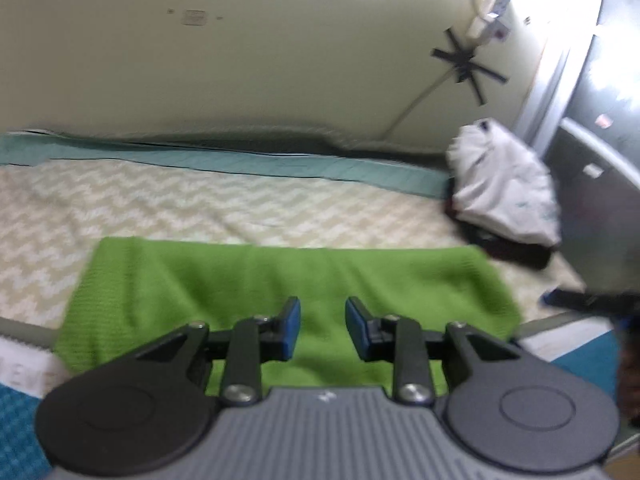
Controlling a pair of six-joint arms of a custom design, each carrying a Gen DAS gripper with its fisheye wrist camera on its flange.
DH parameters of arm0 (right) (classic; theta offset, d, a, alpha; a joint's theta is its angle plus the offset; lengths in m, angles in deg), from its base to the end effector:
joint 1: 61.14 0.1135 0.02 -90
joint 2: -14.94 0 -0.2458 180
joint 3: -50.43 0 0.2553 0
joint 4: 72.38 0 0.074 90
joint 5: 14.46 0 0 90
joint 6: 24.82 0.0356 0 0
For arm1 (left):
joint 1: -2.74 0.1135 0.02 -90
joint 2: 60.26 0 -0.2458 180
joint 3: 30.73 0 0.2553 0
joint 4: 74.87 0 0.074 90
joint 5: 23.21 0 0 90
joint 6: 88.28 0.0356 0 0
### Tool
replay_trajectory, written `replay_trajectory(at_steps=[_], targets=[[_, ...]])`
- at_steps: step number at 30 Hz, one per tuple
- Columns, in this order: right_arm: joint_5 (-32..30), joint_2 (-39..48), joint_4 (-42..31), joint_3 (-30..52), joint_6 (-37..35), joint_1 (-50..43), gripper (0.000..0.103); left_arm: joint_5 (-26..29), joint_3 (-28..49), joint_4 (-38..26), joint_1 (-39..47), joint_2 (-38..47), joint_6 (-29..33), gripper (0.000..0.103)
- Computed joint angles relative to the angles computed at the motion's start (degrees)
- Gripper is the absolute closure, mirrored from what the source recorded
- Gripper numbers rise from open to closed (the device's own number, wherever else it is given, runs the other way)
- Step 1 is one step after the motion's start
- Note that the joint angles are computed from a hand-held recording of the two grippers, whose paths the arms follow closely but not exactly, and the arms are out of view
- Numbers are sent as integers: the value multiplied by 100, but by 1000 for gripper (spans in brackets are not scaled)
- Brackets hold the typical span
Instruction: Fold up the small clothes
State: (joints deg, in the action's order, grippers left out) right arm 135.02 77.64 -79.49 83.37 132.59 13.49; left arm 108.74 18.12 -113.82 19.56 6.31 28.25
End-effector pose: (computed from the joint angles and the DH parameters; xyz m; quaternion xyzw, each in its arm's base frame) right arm 0.0833 0.1872 0.1500 0.1725 0.7890 0.2229 0.5459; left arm 0.2181 0.0411 0.1774 0.1780 0.8826 -0.2198 0.3755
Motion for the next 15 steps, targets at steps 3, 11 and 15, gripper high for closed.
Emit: replay_trajectory(at_steps=[3, 11, 15], targets=[[-493, -491, -42, -515, 934, -80, 52, 160, 251, -95, -247, 556, -163, 79], [-1558, 804, 1513, -505, 1168, -628, 48, -40, 295, 500, -468, 1679, -351, 91], [-2042, 1541, 2632, -400, 765, -1209, 72, -81, 247, 703, -412, 1764, -559, 97]])
